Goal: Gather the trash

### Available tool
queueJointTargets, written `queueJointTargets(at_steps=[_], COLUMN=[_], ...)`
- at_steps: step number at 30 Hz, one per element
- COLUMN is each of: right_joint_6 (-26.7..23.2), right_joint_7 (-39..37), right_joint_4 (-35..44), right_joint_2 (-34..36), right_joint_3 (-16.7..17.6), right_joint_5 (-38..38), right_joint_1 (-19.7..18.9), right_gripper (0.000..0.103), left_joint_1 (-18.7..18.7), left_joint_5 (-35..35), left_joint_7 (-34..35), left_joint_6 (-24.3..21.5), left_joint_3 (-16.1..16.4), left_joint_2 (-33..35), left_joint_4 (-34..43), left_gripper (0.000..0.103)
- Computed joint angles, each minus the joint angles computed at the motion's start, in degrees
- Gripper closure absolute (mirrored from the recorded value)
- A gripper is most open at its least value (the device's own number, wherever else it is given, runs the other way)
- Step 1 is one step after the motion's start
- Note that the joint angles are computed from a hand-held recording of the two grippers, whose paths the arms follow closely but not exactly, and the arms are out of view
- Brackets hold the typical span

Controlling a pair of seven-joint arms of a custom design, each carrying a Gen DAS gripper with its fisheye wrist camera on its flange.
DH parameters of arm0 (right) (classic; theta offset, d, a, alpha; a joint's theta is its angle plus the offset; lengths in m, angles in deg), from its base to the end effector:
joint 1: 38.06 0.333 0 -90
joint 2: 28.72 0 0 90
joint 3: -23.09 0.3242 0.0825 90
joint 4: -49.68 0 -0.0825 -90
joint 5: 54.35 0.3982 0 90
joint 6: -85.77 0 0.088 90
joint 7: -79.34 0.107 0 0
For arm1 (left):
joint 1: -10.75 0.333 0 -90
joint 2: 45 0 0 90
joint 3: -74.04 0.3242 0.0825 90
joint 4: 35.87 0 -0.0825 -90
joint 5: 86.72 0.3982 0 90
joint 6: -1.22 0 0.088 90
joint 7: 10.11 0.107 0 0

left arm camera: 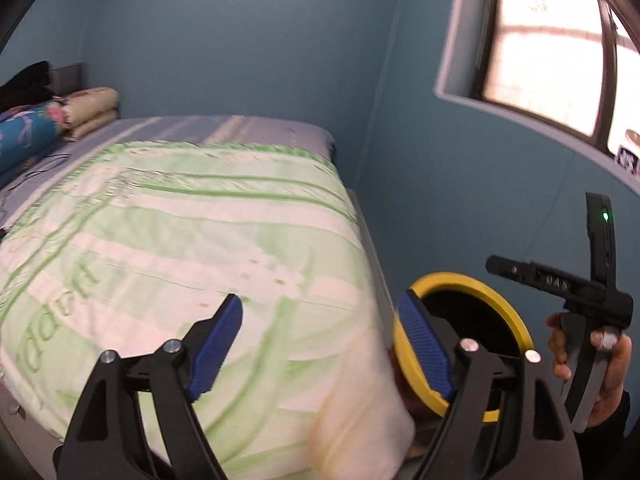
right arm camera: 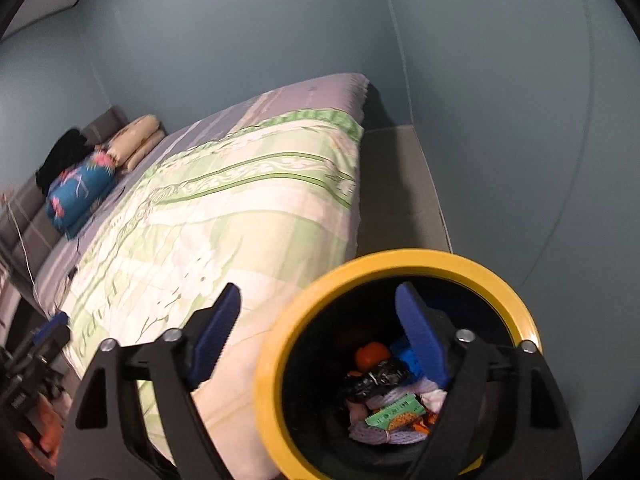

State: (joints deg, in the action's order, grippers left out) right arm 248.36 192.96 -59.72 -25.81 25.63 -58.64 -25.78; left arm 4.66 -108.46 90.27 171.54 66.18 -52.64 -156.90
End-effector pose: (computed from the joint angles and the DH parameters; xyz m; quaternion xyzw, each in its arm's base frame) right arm 0.6150 0.1661 0.5770 -0.6093 0.6693 -0.2065 0.3718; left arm 0.5612 -0.1173 0.5935 -0.5903 0.6480 -0.4159 0.2422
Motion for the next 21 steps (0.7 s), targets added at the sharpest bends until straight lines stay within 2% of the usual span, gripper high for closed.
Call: queueJointTargets(at_steps=[2,5,8,10,11,12,14,16,18,20,21], right_joint_6=[0.1,0.8,1.1,3.4,4.2,4.7,6.3,7.2,6.3,4.2,3.2], right_joint_7=[2.3,3.3,9.4,11.1,12.8,15.5,22.2,30.3,39.2,46.3,49.0], right_joint_4=[1.3,2.7,3.9,3.9,4.0,4.1,4.0,4.2,4.5,4.6,4.4], right_joint_2=[0.6,1.2,1.4,1.3,1.2,1.0,0.4,-0.3,-1.3,-2.2,-2.7], right_joint_3=[0.3,0.9,0.5,0.7,0.6,0.4,-0.3,-0.8,-0.7,0.1,0.6], right_joint_5=[-4.7,-7.6,-15.6,-17.8,-19.7,-22.7,-30.2,-39.0,-48.2,-55.5,-58.2], right_joint_1=[1.2,2.4,4.3,4.9,5.4,5.9,6.8,7.3,7.4,7.3,7.1], right_gripper=[0.012,0.009,0.009,0.009,0.009,0.009,0.008,0.008,0.008,0.008,0.008], left_joint_1=[2.1,3.8,8.1,7.1,7.9,9.3,9.7,12.5,15.9,16.7,19.6], left_joint_5=[2.9,4.7,8.9,8.0,8.4,9.2,9.3,10.3,11.3,11.9,12.5], left_joint_7=[-4.0,-6.6,-12.1,-11.7,-12.4,-13.5,-13.9,-15.7,-18.0,-18.1,-19.4], left_joint_6=[2.0,4.2,6.5,6.6,6.9,7.4,8.4,9.4,10.9,11.4,11.8], left_joint_3=[-0.6,-0.6,-2.7,-0.9,-1.1,-2.0,-1.8,-3.9,-6.4,-7.1,-9.6], left_joint_2=[-1.5,-3.6,-6.3,-8.2,-9.1,-10.1,-11.7,-13.5,-15.6,-17.5,-18.9], left_joint_4=[-1.5,-3.5,-6.1,-7.4,-8.2,-8.9,-10.4,-11.8,-13.7,-15.2,-16.2], left_gripper=[0.018,0.012,0.008,0.008,0.008,0.008,0.008,0.008,0.008,0.008,0.008])
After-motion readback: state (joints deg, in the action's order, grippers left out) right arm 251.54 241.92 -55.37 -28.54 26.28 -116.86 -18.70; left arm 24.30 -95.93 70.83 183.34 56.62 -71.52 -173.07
